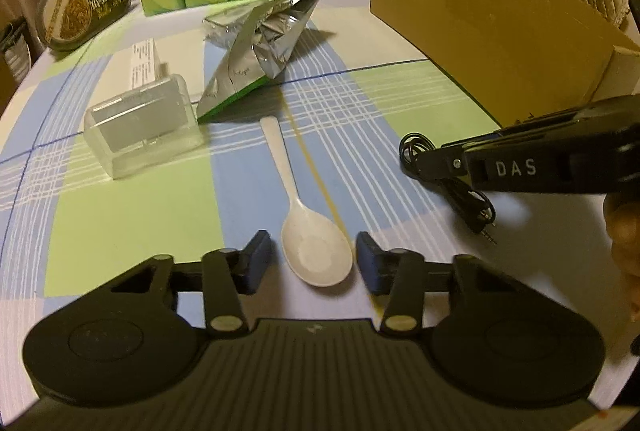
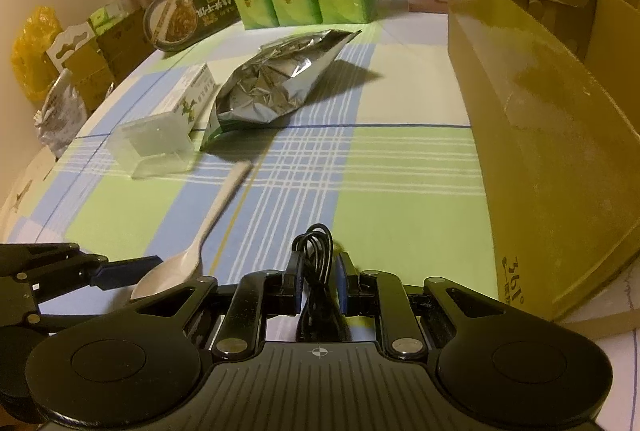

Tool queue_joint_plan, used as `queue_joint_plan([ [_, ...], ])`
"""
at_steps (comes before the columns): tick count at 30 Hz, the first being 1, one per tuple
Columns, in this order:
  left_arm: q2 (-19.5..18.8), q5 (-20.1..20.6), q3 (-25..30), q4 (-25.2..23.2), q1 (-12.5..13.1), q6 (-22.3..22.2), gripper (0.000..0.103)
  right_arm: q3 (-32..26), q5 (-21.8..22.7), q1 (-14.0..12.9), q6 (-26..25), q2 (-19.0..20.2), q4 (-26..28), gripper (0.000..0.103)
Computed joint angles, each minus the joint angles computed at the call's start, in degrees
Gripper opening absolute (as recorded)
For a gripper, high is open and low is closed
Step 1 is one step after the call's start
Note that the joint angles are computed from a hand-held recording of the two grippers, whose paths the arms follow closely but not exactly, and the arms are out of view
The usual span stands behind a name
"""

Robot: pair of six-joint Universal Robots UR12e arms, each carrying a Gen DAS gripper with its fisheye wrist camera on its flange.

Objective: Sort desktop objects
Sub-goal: 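Grasp the white spoon with the left tool while the right tool grasps the black cable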

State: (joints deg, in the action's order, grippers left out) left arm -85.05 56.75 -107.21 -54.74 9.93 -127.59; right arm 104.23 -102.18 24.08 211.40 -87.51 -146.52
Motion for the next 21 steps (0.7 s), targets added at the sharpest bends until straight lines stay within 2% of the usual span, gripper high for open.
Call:
queue_joint_plan([
  [3,0.36,-0.01,-0.66,1.51,0.07,-0.46,0.029,0.14,-0.49,0.02,-0.2,-0.17,0.4,0.016],
  [11,1.14,-1.18,-1.57,4.13,0.95,0.17,0.028,0.21,-0.66,0.75,-1.0,-0.55,1.4,0.037],
  [14,1.31,-1.55,-1.67,4.32,1.28,0.51,0.028,0.01,-1.06,1.17,-1.91,-0.41,2.02,0.041],
  [21,1.51,-2.98,-1.66,4.02,2.04,1.21,0.028,-0.19,-2.42,1.47,-2.56,0.09,2.42,0.042],
])
